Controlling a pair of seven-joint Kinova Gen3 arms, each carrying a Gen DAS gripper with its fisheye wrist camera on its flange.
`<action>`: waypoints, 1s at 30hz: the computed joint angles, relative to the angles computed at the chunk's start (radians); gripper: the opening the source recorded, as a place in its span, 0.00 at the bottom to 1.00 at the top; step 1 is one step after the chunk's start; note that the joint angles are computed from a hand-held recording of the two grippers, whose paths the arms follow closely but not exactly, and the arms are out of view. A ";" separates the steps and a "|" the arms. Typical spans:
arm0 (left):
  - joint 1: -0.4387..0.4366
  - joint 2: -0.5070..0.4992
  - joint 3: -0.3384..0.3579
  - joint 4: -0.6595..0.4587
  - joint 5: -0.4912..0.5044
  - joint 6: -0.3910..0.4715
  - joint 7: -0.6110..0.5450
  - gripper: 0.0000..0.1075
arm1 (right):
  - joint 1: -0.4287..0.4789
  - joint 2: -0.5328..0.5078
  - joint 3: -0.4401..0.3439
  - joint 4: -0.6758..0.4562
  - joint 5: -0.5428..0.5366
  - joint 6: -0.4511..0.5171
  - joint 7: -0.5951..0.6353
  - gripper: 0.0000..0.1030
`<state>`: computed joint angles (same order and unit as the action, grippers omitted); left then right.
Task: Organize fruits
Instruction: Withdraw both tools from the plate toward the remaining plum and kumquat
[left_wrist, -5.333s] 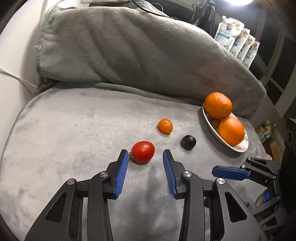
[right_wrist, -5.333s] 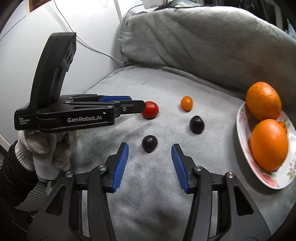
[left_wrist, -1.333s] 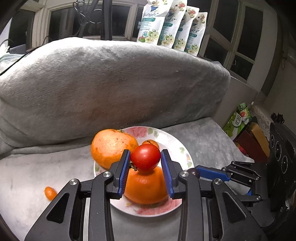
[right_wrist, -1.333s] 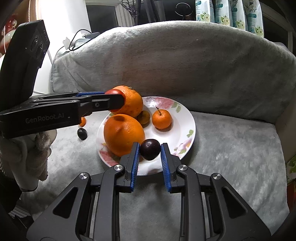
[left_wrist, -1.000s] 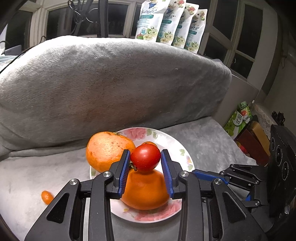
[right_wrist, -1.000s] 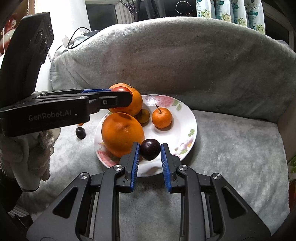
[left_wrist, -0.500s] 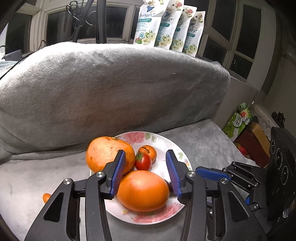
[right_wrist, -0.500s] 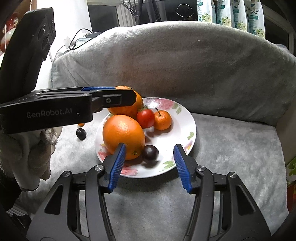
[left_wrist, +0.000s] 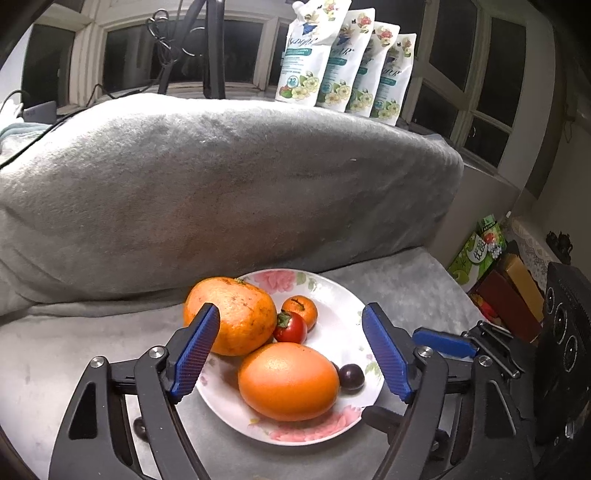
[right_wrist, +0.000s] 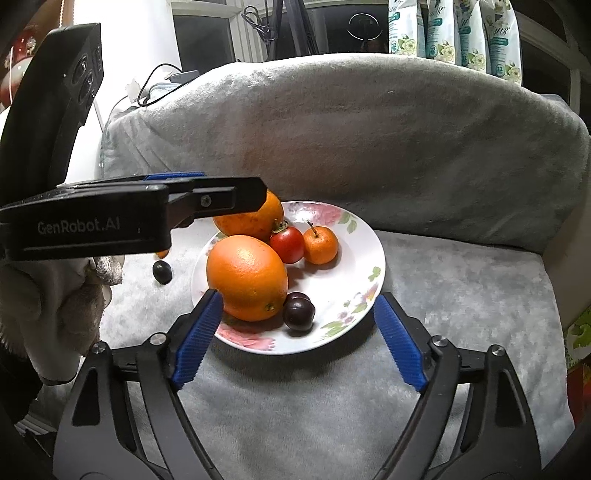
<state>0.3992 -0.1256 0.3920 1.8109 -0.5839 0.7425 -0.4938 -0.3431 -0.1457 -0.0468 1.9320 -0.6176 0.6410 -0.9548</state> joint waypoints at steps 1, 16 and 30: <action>0.000 0.000 0.001 0.000 -0.002 0.004 0.002 0.74 | 0.001 -0.001 0.000 0.000 0.000 -0.002 -0.004 0.89; -0.021 -0.045 0.029 0.017 -0.003 0.007 -0.004 0.74 | -0.007 -0.023 -0.006 -0.010 0.033 0.002 -0.069 0.90; -0.109 -0.136 0.066 0.066 0.063 -0.010 -0.042 0.74 | -0.055 -0.049 -0.045 -0.021 0.112 -0.014 -0.168 0.90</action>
